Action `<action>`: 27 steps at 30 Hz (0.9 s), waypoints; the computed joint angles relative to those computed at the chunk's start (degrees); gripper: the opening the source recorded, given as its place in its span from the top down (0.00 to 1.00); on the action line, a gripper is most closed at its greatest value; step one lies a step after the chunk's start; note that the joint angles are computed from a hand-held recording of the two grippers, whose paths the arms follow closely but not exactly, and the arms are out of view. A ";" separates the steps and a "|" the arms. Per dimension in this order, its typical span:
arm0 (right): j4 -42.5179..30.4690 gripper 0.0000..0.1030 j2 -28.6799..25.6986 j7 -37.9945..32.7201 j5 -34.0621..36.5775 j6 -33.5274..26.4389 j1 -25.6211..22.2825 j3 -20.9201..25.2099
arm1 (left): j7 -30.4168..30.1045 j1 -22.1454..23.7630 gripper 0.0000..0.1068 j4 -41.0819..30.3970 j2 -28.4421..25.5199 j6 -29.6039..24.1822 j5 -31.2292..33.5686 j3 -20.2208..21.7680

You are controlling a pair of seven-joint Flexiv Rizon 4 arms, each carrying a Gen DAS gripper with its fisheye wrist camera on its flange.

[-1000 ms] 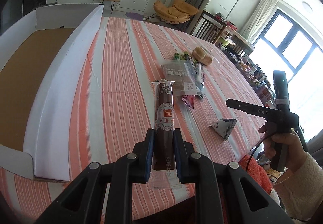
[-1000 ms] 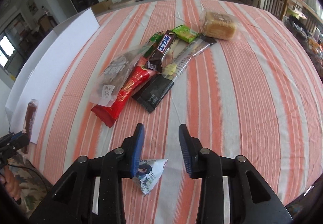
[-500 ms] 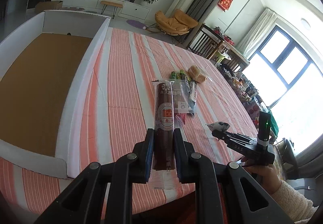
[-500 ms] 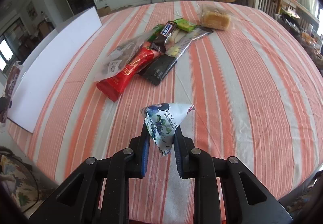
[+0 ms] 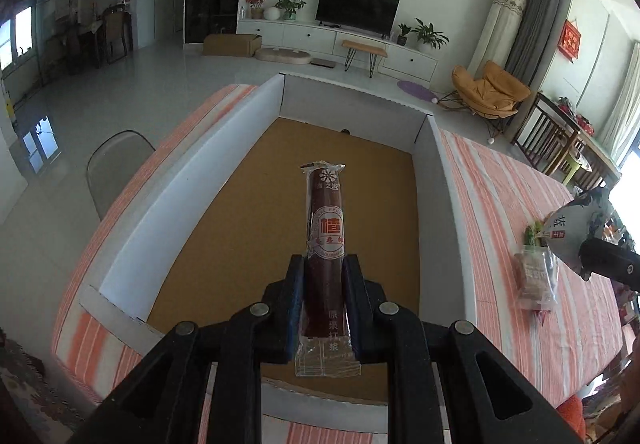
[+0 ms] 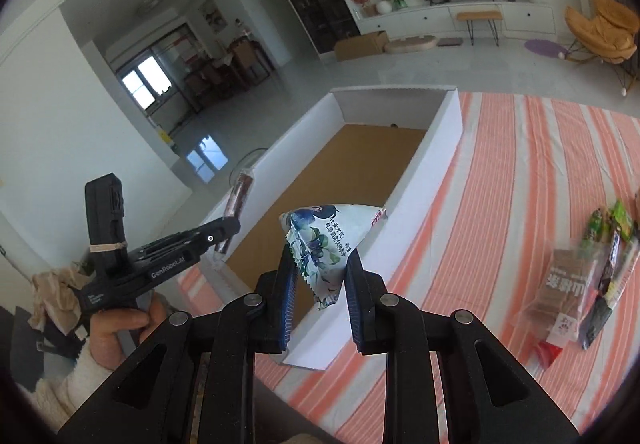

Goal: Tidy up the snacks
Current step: 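Drop the sausage and pouch into the white box with both grippers, then move the left tool back toward the clear biscuit bag on the table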

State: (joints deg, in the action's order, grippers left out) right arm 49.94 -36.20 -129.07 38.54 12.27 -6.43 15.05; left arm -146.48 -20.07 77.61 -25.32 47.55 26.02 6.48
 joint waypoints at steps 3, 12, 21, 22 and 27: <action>-1.15 0.41 -1.44 3.92 1.55 0.15 0.29 0.49 | -2.78 -1.58 0.15 -1.08 -0.32 -6.50 2.62 1.64; 8.79 0.34 -0.39 2.99 -9.23 13.81 -1.98 -7.60 | -8.82 -4.19 0.09 -5.38 -4.22 5.48 12.01 1.37; 20.70 0.34 -3.13 15.64 -22.70 39.67 -3.92 -16.00 | 14.58 -7.28 0.09 -29.34 -20.50 -9.57 1.88 -0.53; 22.00 0.34 -3.35 16.35 -23.83 42.48 -4.08 -16.46 | 14.37 -8.62 0.09 -30.68 -21.08 -10.24 2.22 0.72; 21.51 0.34 -6.74 23.06 -29.92 47.69 -4.23 -18.32 | 11.43 -9.81 0.09 -29.35 -20.87 -7.69 -1.76 0.68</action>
State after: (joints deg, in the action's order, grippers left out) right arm 71.45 -42.95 -106.00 8.62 59.96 -10.66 -3.27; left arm -135.05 -29.88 48.26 -46.19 39.87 24.26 7.16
